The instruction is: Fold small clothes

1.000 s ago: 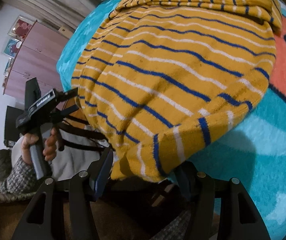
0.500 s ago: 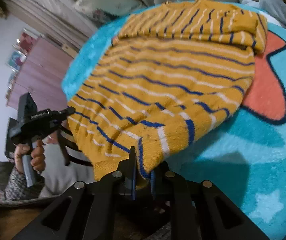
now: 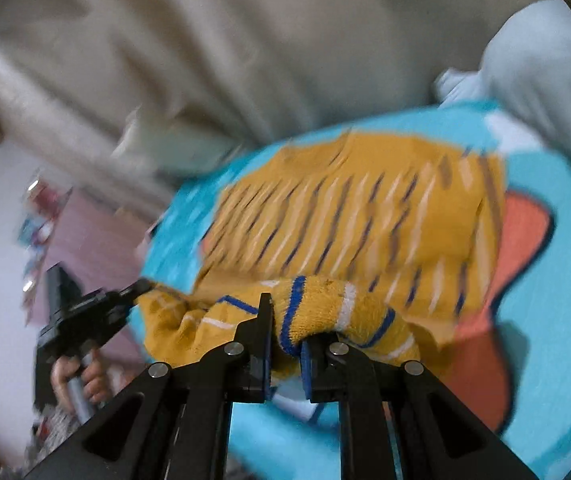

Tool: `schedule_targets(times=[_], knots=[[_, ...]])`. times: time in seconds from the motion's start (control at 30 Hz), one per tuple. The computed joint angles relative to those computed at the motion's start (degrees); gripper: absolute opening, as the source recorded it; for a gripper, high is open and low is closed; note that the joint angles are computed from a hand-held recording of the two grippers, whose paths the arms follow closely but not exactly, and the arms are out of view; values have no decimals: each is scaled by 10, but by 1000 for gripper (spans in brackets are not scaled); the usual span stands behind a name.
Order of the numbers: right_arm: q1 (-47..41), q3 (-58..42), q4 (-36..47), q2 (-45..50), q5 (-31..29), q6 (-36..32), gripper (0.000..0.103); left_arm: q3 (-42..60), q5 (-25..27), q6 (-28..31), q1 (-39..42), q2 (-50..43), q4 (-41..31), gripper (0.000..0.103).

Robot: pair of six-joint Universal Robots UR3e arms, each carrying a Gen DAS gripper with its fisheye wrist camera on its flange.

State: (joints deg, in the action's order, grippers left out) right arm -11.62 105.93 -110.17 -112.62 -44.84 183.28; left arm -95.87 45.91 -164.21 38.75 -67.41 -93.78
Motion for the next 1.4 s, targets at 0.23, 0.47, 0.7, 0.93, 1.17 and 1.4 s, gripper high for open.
schedule_targets(times=[0.23, 0.47, 0.7, 0.93, 1.17, 1.4], knots=[[80, -114, -90, 184, -213, 78, 25, 140, -33, -83, -70, -197, 64, 51], [55, -141, -74, 185, -222, 41, 49, 133, 57, -11, -94, -214, 126, 62], [148, -253, -18, 259, -228, -30, 57, 57, 62, 124, -80, -144, 61, 62], [252, -267, -24, 281, -384, -115, 69, 62, 57, 91, -124, -206, 46, 62], [236, -378, -26, 415, -400, -50, 12, 222, 12, -46, -183, -393, 103, 61], [195, -489, 0, 507, -461, 73, 10, 361, -3, -128, -193, -483, 113, 60]])
